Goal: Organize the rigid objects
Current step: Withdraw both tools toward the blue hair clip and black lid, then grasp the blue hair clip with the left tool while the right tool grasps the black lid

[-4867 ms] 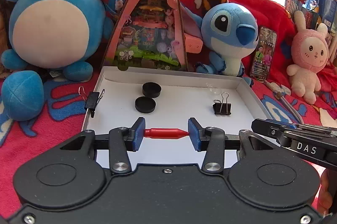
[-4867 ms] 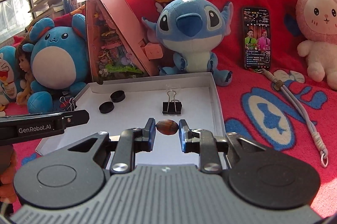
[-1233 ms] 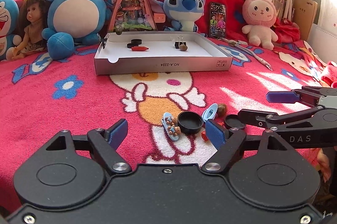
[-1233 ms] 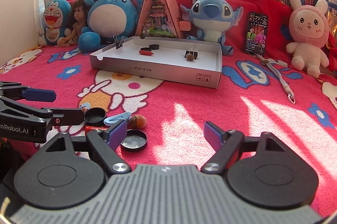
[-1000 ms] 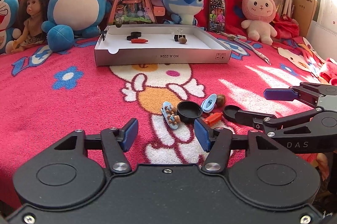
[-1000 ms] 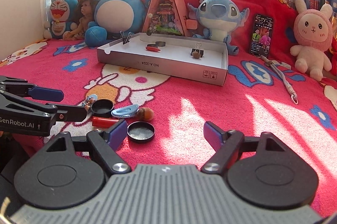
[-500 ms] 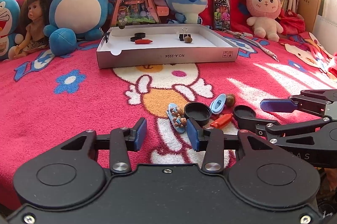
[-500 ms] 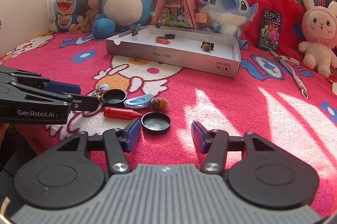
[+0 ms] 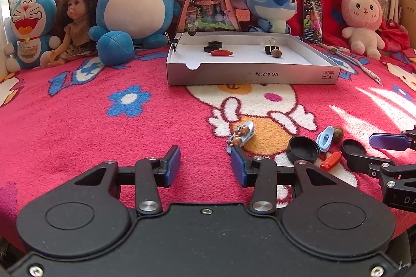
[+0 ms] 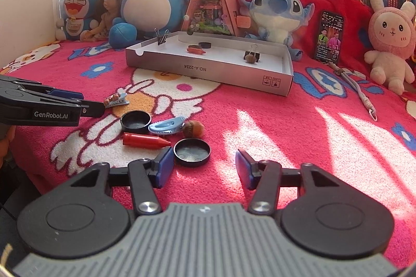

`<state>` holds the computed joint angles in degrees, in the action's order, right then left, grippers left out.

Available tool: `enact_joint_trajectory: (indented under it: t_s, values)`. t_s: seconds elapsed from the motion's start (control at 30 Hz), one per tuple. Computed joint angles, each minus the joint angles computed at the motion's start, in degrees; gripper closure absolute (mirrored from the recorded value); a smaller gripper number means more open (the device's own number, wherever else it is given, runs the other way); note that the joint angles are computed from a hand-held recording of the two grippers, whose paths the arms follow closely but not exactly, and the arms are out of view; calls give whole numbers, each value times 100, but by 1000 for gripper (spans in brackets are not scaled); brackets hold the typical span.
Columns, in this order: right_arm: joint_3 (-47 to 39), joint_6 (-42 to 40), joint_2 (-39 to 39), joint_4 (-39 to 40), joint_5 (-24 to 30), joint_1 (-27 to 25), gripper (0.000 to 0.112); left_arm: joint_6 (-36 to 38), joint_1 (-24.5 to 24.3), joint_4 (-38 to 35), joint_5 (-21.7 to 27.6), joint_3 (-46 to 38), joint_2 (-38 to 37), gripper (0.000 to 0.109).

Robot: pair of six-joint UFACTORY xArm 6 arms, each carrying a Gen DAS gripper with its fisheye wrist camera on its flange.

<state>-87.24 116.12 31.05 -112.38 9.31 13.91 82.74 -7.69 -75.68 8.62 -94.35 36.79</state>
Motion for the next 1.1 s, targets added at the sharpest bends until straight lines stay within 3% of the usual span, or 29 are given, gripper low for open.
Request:
enact_joint_trajectory:
  t_s: [0.17, 0.23, 0.47, 0.7, 0.9, 1.1]
  values:
    - [48, -273, 1, 413, 198, 23, 53, -667, -104, 670, -599, -178, 239, 66]
    - [53, -295, 6, 506, 239, 18, 54, -864, -83, 708, -547, -178, 218, 67]
    - [52, -170, 13, 476, 280, 1, 56, 124, 25, -344, 326, 205, -270, 66]
    - [71, -2, 6, 369, 341, 22, 56, 647, -198, -507, -197, 15, 0, 64]
    - [107, 79, -17, 350, 386, 26, 57, 51, -177, 14, -472, -454, 395, 64]
    - [115, 76, -6, 441, 490, 35, 54, -759, -109, 590, -417, -401, 380, 63]
